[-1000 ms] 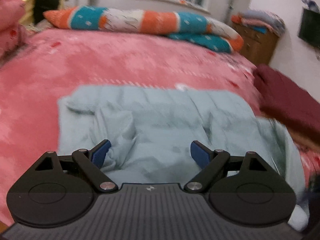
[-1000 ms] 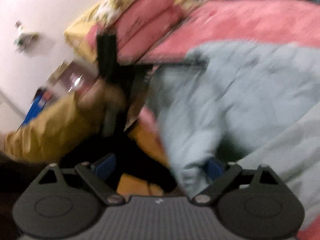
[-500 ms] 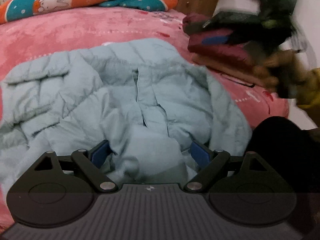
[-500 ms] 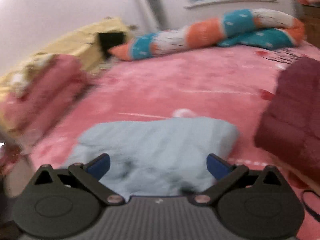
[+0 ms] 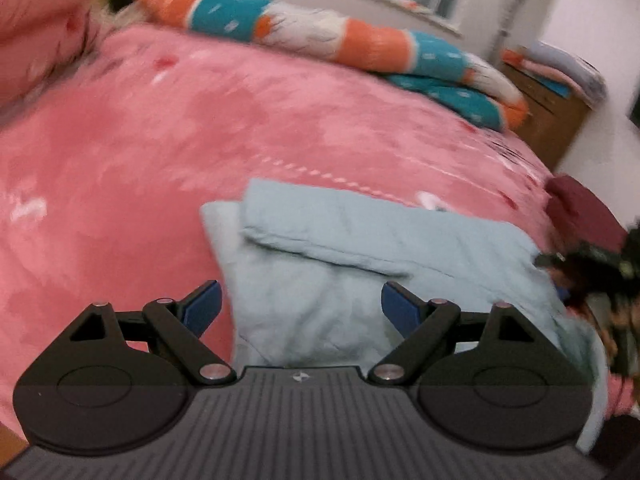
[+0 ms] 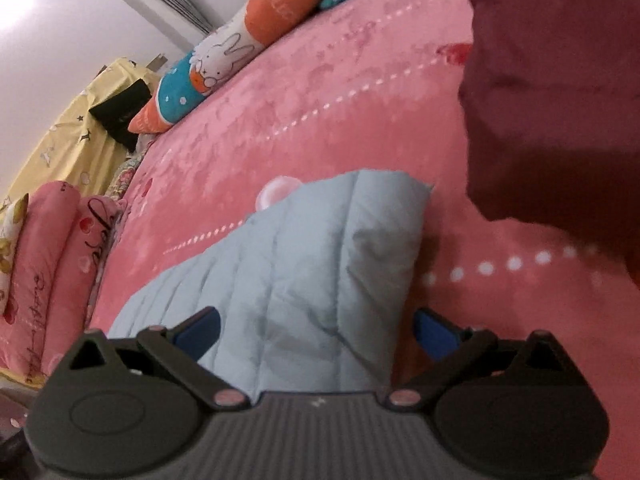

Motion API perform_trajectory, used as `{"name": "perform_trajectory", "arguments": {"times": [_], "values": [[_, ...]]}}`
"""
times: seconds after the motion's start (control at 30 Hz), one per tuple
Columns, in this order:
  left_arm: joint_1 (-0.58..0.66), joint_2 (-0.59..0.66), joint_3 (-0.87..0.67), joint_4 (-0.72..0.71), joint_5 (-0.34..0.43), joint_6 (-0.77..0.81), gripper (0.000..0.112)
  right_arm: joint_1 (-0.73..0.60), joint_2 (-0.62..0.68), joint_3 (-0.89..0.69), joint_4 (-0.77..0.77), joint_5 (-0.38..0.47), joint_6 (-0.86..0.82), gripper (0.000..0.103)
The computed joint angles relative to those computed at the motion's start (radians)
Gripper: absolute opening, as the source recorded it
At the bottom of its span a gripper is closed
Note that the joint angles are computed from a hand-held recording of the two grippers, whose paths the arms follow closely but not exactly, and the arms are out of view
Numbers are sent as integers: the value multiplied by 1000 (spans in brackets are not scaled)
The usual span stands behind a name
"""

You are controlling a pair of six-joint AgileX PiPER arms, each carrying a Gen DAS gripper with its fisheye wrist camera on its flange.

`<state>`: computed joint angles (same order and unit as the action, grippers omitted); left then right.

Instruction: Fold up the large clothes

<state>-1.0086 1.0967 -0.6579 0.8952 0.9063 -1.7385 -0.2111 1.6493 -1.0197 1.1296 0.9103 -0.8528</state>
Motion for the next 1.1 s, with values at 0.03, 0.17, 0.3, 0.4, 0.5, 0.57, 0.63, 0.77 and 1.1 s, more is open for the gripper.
{"name": "perform_trajectory", "arguments": {"times": [0.03,0.17,0.3,0.4,0.5,0.57,0.63,0.77,1.1], "values": [[70,17,14,-14,-73,20,103,-3,14,-4,13,18,-11,100],[298,77,39,-117,-281,142,95,23,57,-30,35,13,-28,93],[379,101,44,-166,-395,194,75,35,98,-60,66,28,-47,66],[363,124,15,-163,-387,189,53,60,106,-82,77,25,-40,44],[366,187,-29,-79,-399,137,27,120,66,-100,56,-47,-58,31],[383,215,-46,-10,-411,94,19,166,41,-118,54,-110,-87,26],[390,224,-75,33,-396,83,14,194,23,-143,76,-155,-125,21],[448,246,-139,139,-407,73,13,244,25,-218,158,-255,-250,19],[647,441,-368,342,-491,115,21,361,346,-669,134,-499,-263,19]]}}
